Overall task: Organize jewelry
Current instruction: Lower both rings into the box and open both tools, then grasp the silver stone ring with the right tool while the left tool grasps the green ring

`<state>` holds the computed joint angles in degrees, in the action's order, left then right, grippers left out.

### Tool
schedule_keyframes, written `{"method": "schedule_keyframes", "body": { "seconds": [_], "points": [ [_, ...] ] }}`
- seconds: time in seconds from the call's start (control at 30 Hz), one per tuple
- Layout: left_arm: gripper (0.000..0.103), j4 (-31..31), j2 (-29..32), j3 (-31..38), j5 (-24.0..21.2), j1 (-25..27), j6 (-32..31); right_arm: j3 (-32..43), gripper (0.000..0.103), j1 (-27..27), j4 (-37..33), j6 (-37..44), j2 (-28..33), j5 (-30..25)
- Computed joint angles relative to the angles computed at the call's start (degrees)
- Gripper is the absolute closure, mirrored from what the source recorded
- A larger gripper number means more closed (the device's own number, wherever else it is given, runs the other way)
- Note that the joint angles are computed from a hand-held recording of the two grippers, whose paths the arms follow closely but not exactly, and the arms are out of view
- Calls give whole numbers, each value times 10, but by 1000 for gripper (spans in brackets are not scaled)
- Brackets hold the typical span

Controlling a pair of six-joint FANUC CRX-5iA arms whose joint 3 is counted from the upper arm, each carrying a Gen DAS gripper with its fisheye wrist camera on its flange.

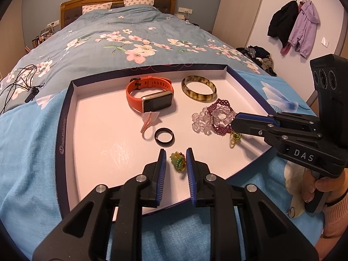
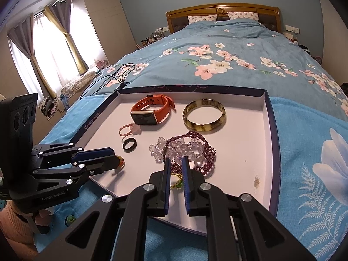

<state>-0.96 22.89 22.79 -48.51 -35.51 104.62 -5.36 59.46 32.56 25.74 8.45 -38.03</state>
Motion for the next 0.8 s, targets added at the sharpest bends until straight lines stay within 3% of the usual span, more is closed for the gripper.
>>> {"method": "schedule_keyframes", "body": {
  "seconds": [0.17,0.23,0.3,0.43,0.53,0.6,0.8],
  "points": [
    [78,-10,-7,-6,12,-3,6,-15,93,0,16,-20,-10,8],
    [75,-20,-10,-7,14,-6,13,-23,91,0,26,-31,-18,14],
    [66,-24,-16,-10,17,-7,19,-31,88,2,37,-43,-23,16],
    [62,-49,-26,-11,15,-14,39,-49,84,6,70,-72,-37,20],
    [56,-82,-40,-14,17,-25,57,-63,70,12,92,-90,-50,23],
    [50,-94,-51,-21,21,-30,63,-73,68,18,112,-102,-59,19],
    [44,-133,-87,-48,30,-47,82,-102,55,35,138,-121,-90,13]
  ]
}}
